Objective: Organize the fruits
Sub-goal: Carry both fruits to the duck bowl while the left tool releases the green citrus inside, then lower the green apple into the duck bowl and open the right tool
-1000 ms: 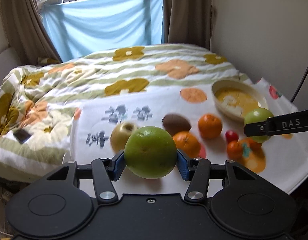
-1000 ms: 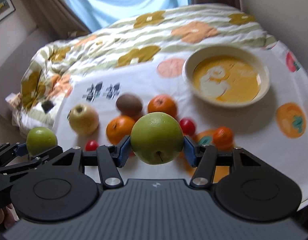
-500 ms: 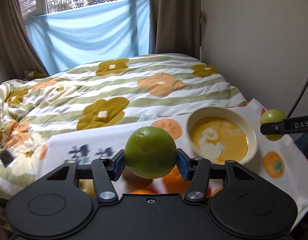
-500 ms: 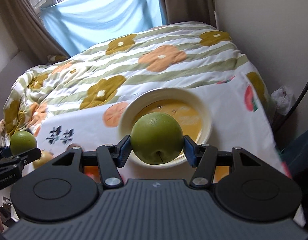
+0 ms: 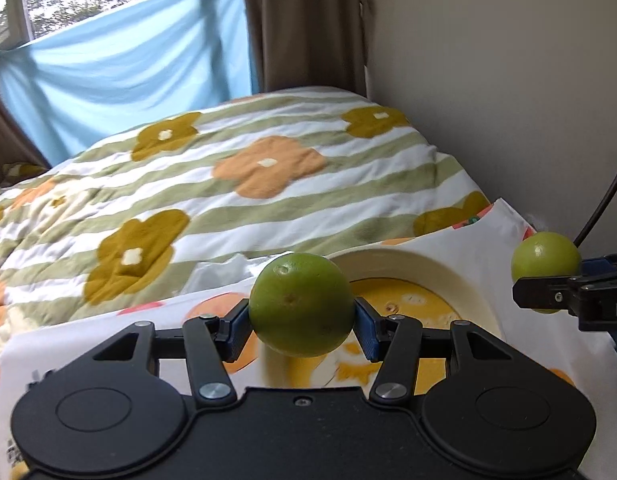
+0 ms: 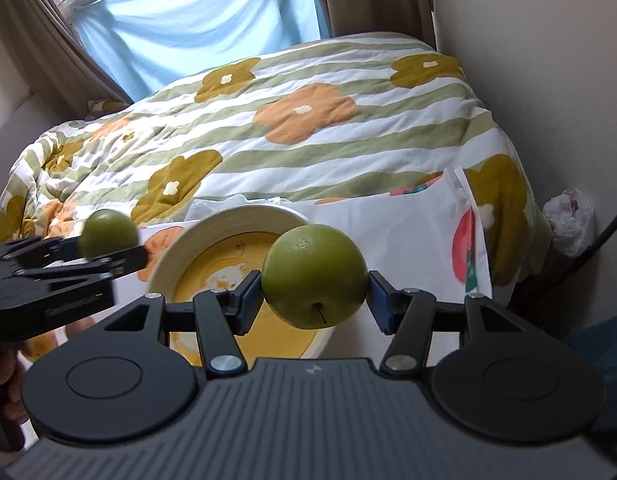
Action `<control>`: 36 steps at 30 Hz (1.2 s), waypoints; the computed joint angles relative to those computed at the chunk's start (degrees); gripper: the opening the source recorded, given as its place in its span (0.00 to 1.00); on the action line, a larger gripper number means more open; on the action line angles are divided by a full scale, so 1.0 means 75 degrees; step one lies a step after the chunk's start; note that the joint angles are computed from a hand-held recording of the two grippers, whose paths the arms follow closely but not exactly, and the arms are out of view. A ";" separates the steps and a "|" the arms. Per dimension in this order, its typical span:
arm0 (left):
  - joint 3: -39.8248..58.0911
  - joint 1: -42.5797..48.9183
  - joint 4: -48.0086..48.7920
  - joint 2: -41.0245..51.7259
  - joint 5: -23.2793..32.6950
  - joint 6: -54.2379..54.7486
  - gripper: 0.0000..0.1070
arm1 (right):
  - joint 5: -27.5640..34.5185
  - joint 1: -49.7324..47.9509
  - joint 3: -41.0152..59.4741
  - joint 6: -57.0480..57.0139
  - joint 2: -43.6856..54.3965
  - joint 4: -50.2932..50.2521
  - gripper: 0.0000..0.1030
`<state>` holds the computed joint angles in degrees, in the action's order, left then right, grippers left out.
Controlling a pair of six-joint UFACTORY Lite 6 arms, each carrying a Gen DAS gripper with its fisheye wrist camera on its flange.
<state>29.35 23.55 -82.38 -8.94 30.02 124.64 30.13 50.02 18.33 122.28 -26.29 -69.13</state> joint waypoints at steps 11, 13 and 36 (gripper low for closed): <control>0.0614 -0.2214 -0.4103 0.2146 -0.1510 0.3130 0.54 | -0.2230 -0.2871 -0.0352 0.0896 0.0467 -0.2791 0.68; 0.0669 -0.2348 -0.4434 0.2271 -0.1595 0.3364 0.54 | -0.2387 -0.3030 -0.0319 0.1524 0.0626 -0.3517 0.68; 0.0238 -0.0152 -0.0314 0.0764 -0.1331 -0.0109 0.85 | -0.2170 -0.2530 0.1356 0.3998 0.3164 -0.8190 0.68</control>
